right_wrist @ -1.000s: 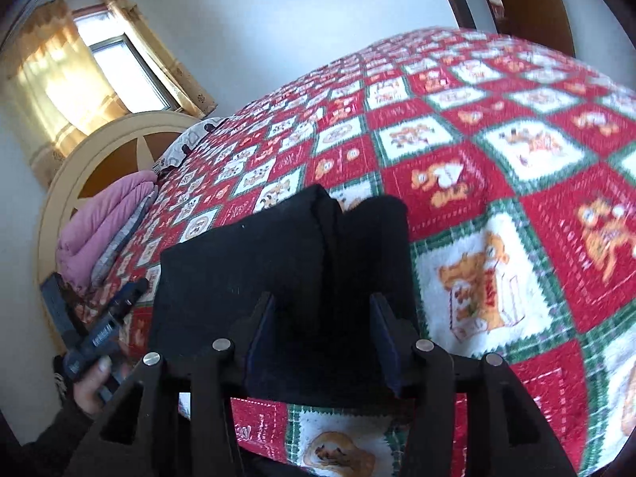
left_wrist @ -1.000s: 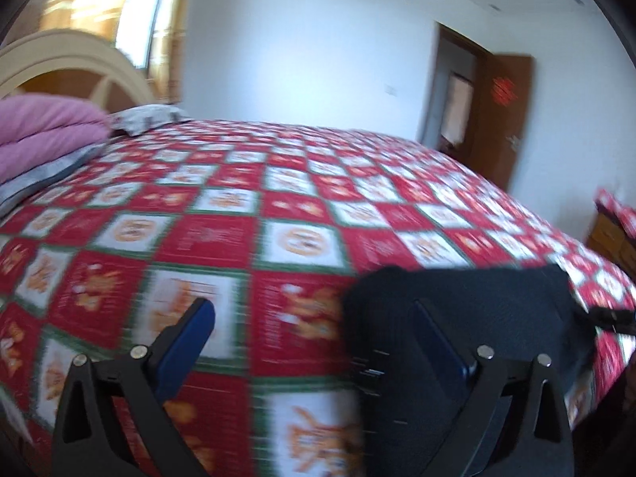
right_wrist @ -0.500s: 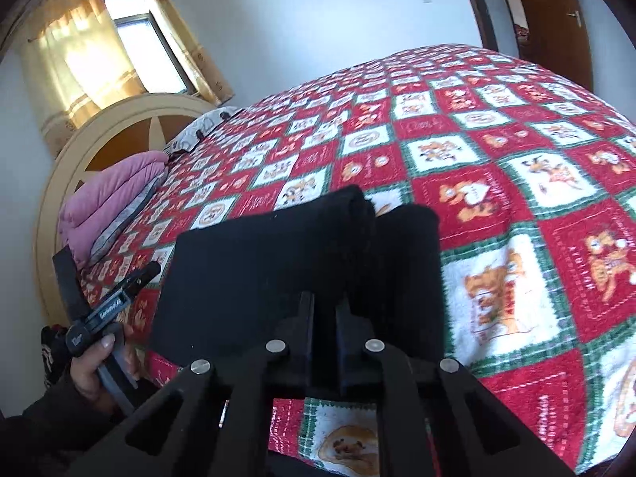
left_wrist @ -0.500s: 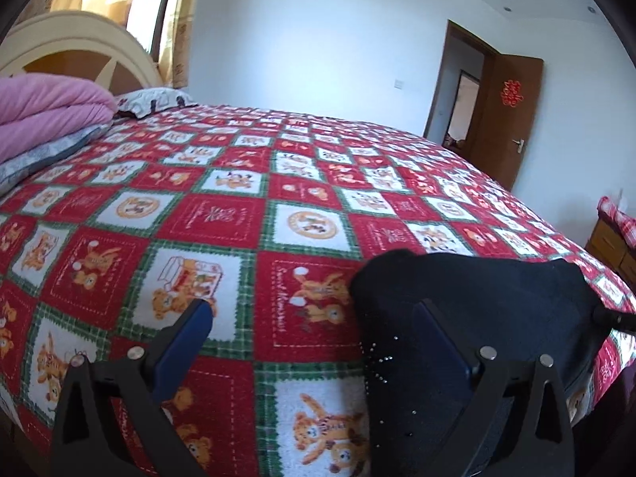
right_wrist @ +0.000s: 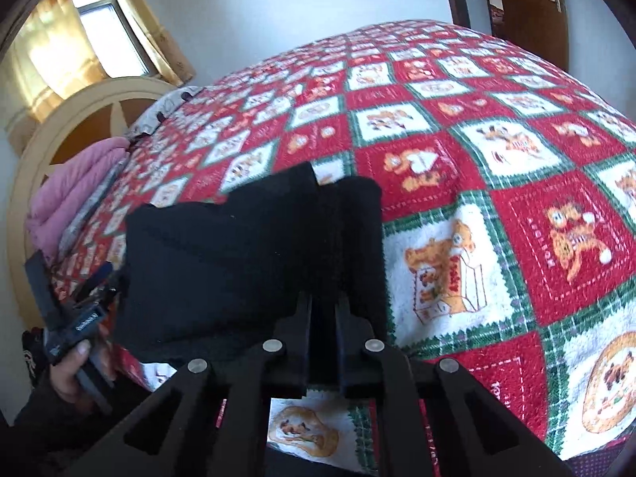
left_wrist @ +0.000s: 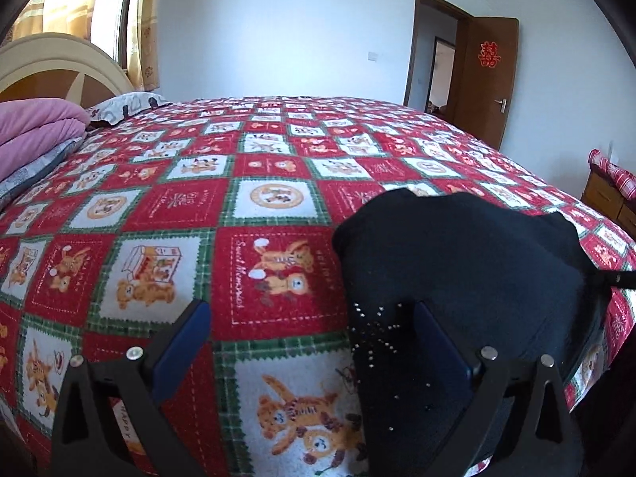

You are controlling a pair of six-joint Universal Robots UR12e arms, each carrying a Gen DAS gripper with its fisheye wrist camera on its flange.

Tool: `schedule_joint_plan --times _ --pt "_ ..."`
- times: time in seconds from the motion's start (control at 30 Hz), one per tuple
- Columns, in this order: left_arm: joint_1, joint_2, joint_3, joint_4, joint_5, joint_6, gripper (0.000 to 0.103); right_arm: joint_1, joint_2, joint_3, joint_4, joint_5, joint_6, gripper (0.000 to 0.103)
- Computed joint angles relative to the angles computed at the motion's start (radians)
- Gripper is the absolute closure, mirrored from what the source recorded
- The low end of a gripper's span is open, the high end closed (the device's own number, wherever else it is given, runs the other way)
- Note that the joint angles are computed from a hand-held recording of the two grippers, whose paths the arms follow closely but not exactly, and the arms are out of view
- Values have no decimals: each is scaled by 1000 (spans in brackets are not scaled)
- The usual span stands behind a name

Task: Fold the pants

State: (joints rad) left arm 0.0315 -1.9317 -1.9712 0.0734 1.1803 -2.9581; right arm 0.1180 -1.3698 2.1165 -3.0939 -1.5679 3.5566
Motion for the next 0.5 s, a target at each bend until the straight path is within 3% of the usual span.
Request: schedule_joint_plan --times 0.03,0.1,0.2,0.27,0.37,0.4,0.43,0.5 --pt "-2 0 1 -9 3 3 0 7 1 -2 -9 -37 19 70" --pt "-5 -1 1 -17 9 5 0 7 1 -2 -49 -60 39 56" --pt "-9 3 -2 -18 17 9 0 -14 8 -5 -133 -9 59 55" --pt "-11 4 -3 -12 23 12 0 -27 27 -27 -137 29 69 55" --pt "-11 7 -8 4 30 11 0 -63 76 -62 -135 171 120 55" --pt "-12 7 -9 5 33 14 0 -70 90 -67 -147 191 141 62" --pt "-13 6 -8 4 38 20 0 -71 98 -69 -161 193 151 90" --pt "-14 2 -7 -1 39 23 0 -71 95 -62 -189 190 146 94"
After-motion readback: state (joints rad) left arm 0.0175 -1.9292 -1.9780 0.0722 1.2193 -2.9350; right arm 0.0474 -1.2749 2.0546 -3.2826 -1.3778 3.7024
